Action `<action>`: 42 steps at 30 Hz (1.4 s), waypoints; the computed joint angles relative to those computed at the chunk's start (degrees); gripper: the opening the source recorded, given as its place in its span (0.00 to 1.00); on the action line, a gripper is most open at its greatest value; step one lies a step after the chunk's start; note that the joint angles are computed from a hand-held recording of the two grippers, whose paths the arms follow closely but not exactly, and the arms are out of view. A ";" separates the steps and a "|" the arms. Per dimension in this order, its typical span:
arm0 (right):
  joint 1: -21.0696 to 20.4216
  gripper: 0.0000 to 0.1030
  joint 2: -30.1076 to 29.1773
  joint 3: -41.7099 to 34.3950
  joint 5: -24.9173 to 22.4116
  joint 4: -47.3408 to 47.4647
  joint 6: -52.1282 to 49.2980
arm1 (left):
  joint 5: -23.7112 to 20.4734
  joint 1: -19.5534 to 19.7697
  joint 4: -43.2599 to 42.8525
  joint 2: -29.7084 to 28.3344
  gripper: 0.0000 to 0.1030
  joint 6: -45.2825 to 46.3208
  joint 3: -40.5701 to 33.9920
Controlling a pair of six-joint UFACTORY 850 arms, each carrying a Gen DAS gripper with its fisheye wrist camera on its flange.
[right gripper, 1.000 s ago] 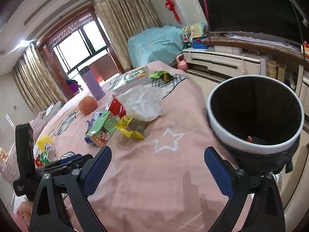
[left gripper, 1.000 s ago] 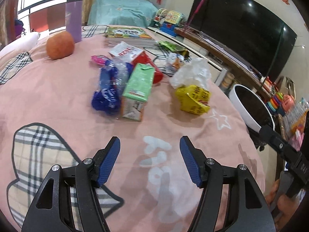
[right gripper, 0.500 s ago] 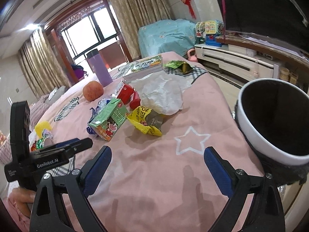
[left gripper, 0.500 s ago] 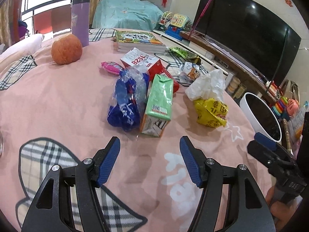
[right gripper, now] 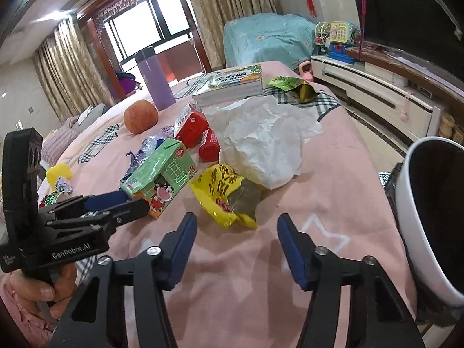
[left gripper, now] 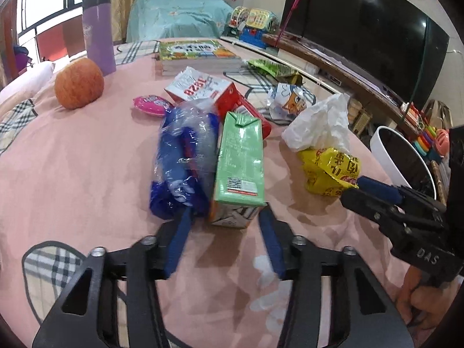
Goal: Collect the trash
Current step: 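Grasp the green juice carton with the left gripper while the right gripper grasps the yellow snack bag, then open the left gripper off the green carton and move it to the blue plastic bag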
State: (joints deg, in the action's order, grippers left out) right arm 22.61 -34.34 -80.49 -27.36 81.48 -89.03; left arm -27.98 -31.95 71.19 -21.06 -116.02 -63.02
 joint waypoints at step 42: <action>-4.73 0.05 6.95 10.69 -3.70 10.29 -6.38 | 2.57 -1.10 5.49 5.27 0.49 -11.02 6.25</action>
State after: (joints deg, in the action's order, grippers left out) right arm 17.88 -27.38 -69.80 -31.06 91.77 -95.41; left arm -25.41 -33.05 76.68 -15.79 -127.03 -56.77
